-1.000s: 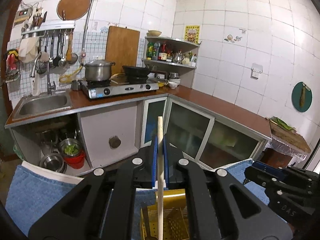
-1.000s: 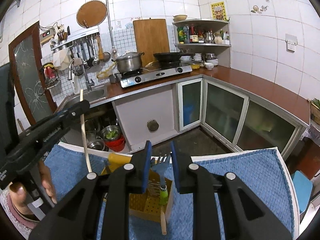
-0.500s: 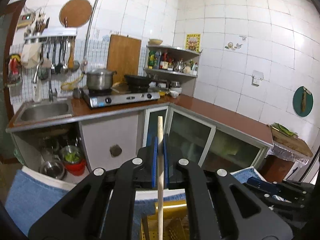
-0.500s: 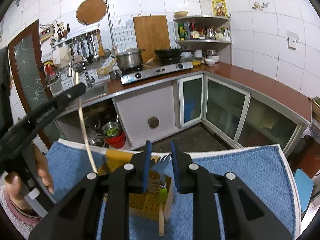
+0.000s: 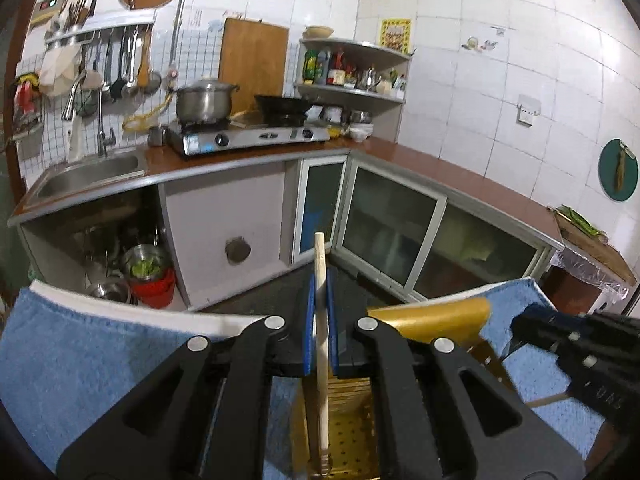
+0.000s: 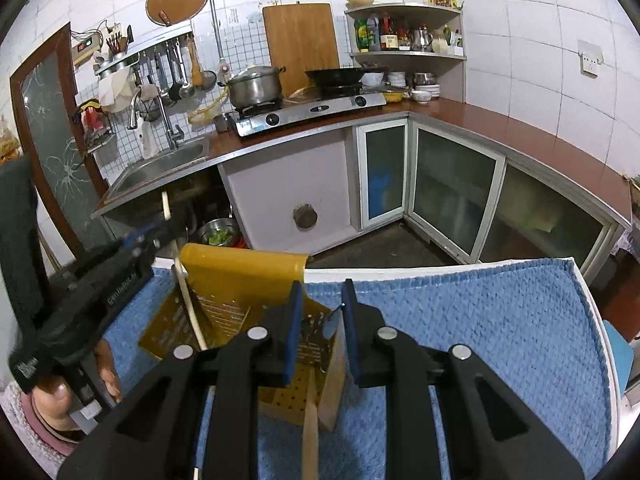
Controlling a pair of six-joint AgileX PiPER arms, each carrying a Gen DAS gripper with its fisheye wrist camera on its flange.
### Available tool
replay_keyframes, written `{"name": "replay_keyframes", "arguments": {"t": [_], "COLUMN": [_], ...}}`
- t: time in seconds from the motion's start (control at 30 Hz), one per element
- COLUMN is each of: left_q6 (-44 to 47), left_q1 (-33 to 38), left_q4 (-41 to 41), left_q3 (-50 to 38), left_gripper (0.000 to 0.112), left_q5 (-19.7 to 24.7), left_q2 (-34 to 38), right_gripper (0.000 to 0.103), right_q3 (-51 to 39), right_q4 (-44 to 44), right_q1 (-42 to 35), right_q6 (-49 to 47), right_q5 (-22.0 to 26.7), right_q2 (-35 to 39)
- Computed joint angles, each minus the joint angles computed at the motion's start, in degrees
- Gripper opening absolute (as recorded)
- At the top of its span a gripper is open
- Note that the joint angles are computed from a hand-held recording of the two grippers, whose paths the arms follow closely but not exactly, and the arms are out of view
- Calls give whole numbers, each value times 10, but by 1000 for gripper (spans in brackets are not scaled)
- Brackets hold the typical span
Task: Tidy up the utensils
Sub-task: 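Lower the chopstick and fork into the caddy and open both tools, then grasp a wooden chopstick with the left tool while the right tool grasps another chopstick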
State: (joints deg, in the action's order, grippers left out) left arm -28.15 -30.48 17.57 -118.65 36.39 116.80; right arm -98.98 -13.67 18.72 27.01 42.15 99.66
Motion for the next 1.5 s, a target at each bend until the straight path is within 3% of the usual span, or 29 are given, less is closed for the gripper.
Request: {"name": "replay_keyframes", "arguments": {"t": [0.1,0.17,0.23,0.33,0.47,0.53,0.63,0.87,0.97,1.2,1.5], "left_q6": [-11,-4,-17,-28,-37,-56,-93,-211,-224,-256,-296], "left_q1": [-2,-3,-6,-1,7,7,0,-63,-78,-100,-103], "left_q4": [13,9,23,22,13,28,64,186,181,171,170], "left_q3": [25,41,61,134,217,262,343,480,522,587,604], "left_gripper": [9,22,42,66,79,85,91,98,98,98,97], "left_q5": [5,13,20,10,7,7,-1,19,13,8,-4], "left_q2": [-8,-21,-40,-105,-179,-215,-277,-373,-393,-372,-330], "right_gripper": [21,23,41,49,51,59,67,69,73,73,73], "right_q3": [4,8,18,47,84,117,185,327,395,485,529], "right_q4": [21,42,42,54,0,-58,-154,-270,-319,-355,-350], "right_q1": [-1,-5,-7,-14,0,19,58,148,208,290,311], "right_q6": [-15,-27,-17,-9,43,89,174,329,421,543,632], "right_q5": [-4,-7,-10,-22,-5,6,25,74,101,131,122], "right_q2": [-3,-8,-21,-60,-108,-140,-194,-281,-308,-300,-241]}}
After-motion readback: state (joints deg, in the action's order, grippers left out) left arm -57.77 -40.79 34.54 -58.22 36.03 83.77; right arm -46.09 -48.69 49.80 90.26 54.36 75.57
